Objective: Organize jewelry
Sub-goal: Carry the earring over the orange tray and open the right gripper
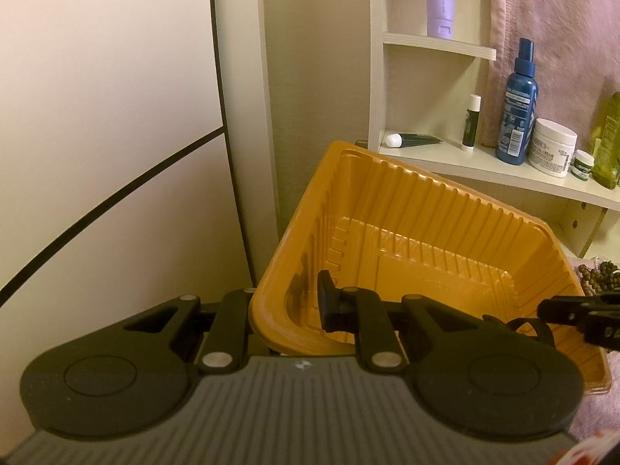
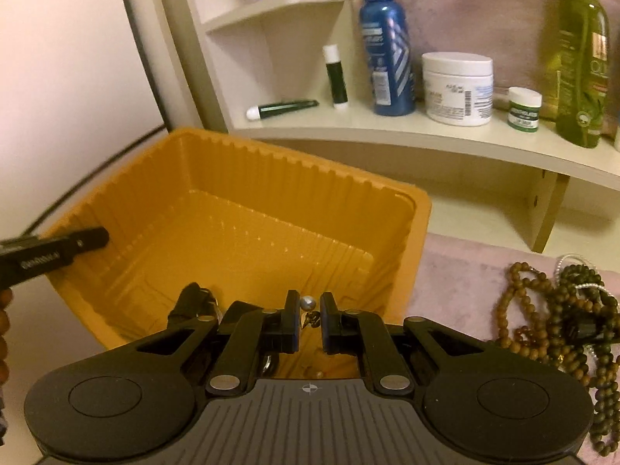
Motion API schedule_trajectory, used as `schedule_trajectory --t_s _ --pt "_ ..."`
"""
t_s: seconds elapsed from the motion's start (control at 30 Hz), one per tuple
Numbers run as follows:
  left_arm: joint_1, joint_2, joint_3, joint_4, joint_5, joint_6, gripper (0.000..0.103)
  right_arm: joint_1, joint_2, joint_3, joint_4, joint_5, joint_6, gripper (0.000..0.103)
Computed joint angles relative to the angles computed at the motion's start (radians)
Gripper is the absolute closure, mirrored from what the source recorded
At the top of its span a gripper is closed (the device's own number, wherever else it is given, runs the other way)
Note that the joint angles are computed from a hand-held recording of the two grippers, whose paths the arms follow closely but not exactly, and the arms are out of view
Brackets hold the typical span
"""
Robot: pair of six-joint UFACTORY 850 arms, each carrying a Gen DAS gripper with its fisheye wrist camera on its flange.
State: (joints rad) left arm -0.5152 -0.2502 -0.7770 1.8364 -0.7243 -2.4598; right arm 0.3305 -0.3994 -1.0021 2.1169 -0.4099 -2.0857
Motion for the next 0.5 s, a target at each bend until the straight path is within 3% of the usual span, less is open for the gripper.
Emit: schedule_trajectory --t_s 0.1,0.23,0.5 --pt "0.000 0.000 0.001 0.001 0.001 -0.001 0.087 0.007 -0.002 -0.007 -0.002 0.017 0.002 0.090" --pt "0.000 0.000 0.000 -0.001 0.001 -0.001 0.087 0.008 0.016 0.014 0.085 0.018 -0.076 0.063" --pt "0.000 -0.001 -0.001 -0.004 0.002 0.003 0.087 -0.012 0.077 0.072 0.139 -0.019 -0.100 0.062"
